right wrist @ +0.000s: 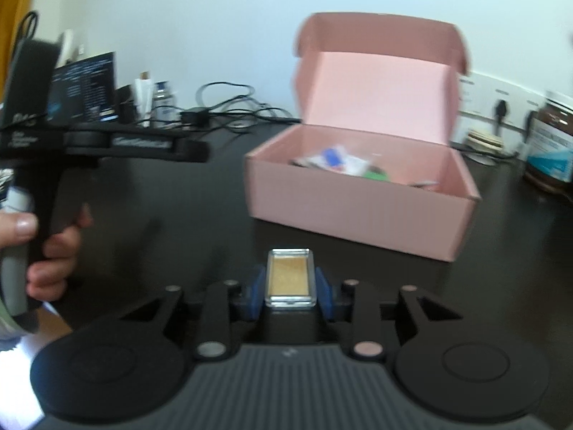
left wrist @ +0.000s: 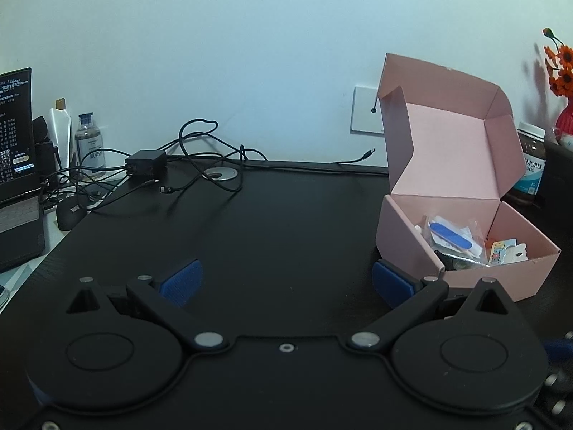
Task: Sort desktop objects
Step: 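Lift the clear case with the right gripper and carry it toward the pink box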
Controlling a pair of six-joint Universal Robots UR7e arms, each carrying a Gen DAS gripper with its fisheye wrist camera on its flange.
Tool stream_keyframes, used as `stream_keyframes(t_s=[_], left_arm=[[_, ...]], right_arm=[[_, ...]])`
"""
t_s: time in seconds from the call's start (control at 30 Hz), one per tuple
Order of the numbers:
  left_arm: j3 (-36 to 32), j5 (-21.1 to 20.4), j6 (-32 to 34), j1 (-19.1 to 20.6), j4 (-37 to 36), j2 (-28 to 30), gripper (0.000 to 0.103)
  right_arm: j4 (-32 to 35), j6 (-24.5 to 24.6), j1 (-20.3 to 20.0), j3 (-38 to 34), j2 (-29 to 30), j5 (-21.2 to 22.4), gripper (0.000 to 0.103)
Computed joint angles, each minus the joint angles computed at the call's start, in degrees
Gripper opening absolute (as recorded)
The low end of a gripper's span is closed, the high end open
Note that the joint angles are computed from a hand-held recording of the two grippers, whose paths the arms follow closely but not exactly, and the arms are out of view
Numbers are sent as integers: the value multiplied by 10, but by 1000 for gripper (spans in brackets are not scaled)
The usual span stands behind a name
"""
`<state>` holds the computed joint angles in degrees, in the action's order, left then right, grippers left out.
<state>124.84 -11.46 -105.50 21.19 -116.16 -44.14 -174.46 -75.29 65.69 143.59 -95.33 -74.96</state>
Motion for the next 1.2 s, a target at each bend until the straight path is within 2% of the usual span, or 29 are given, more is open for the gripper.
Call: stream_keyframes(t_s=[0.13,0.3,0.77,0.87,1.13,1.2], left_arm=[[-6,0,-24,-1,30,0,103],[-13,-3,-29,1,45,1,103],[-31,-12,-64,5,104,2,103],[-41,-12,-93,4,144,4,103],[-36,-11,-72,5,119,4,103],[-35,-11,-66,5,113,4,103]], right_arm=[[5,23,-16,-15,-5,6,30],[48,16,-34,-27,-23,23,30],[30,17,-15,-31,-5,8,33],[29,16,-13,-31,-3,6,36],[-6,-13,-14,-19,5,10,36],[-3,-15,-16,-19,4,12,30]])
